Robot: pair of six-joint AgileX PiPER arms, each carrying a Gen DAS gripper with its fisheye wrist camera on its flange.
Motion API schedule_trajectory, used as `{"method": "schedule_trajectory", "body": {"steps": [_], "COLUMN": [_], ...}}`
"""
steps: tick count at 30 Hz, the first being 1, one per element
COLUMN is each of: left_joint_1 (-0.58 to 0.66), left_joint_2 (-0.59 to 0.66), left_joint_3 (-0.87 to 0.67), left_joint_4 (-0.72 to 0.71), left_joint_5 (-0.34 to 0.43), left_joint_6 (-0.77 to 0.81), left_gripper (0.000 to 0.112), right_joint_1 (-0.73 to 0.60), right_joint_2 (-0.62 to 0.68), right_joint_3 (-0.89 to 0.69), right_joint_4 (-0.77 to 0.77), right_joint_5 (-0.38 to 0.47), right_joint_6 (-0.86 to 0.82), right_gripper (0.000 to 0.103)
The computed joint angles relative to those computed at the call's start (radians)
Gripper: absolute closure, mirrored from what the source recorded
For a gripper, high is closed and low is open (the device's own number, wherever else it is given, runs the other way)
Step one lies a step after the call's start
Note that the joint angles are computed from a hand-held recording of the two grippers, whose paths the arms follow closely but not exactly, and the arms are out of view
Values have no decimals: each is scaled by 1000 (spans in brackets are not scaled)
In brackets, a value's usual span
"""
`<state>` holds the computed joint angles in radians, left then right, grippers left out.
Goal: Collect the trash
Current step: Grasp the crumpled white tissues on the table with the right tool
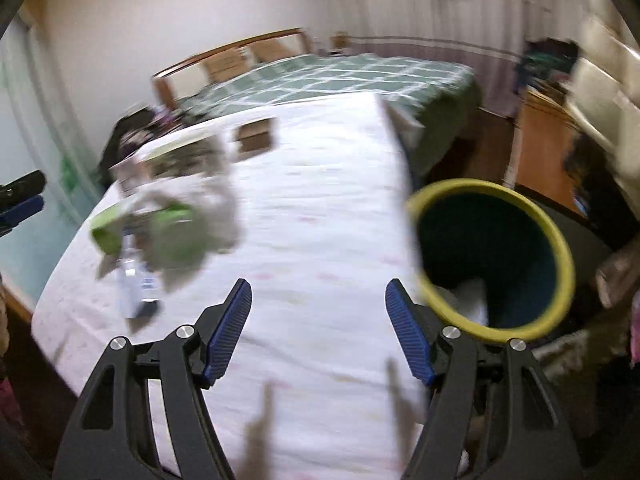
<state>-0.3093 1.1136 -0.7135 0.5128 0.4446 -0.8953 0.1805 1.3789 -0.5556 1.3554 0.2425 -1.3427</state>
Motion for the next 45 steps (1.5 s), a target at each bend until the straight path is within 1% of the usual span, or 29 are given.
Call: {"method": "schedule_trajectory", "body": {"steps": [2, 4, 5, 7, 8, 10, 11, 14, 15, 17, 19, 22, 24, 27, 29, 32, 36, 45], "left_joint_1": [81, 168, 201, 233, 252, 256, 242, 281, 286, 301, 312, 327, 327, 325, 321, 315, 314, 287], "left_joint_2": [-45, -80, -91, -105, -108, -109, -104, -100, -100, -91, -81, -68, -61, -40, -27, -17, -16, -12], "left_joint_3": [44, 77, 90, 105, 113, 127, 124, 140, 142, 147, 148, 152, 152, 152, 154, 155, 159, 160], "left_joint_4": [-101, -231, -277, -329, -348, -352, -338, -424, -439, -485, -532, -603, -616, -644, -659, -657, -657, -610], "left_joint_5": [-31, -53, -63, -71, -78, -91, -90, -111, -112, -122, -126, -138, -141, -153, -162, -167, -170, -179], "left_joint_6": [111, 264, 322, 387, 413, 414, 390, 479, 494, 541, 589, 661, 673, 700, 714, 711, 712, 657], "left_gripper": [14, 14, 14, 14, 14, 14, 14, 14, 14, 14, 14, 14, 14, 14, 14, 14, 14, 14], "right_joint_1": [85, 165, 195, 219, 226, 251, 261, 281, 289, 299, 305, 303, 297, 299, 313, 307, 298, 234], "right_joint_2": [23, 52, 73, 120, 138, 195, 219, 277, 304, 347, 387, 423, 431, 419, 411, 393, 343, 188], "right_joint_3": [-39, -90, -120, -188, -214, -298, -333, -414, -448, -497, -534, -561, -567, -557, -554, -539, -514, -475], "right_joint_4": [-48, -97, -131, -208, -237, -356, -419, -554, -618, -684, -719, -719, -644, -611, -658, -592, -518, -463], "right_joint_5": [-13, -32, -43, -33, -27, -15, -10, 8, 14, 28, 38, 59, 74, 63, 43, 41, 31, 51], "right_joint_6": [69, 144, 195, 293, 330, 470, 538, 681, 752, 831, 878, 878, 809, 776, 821, 761, 692, 626], "right_gripper": [37, 37, 37, 37, 37, 37, 37, 37, 37, 37, 39, 51, 57, 80, 91, 94, 95, 95]}}
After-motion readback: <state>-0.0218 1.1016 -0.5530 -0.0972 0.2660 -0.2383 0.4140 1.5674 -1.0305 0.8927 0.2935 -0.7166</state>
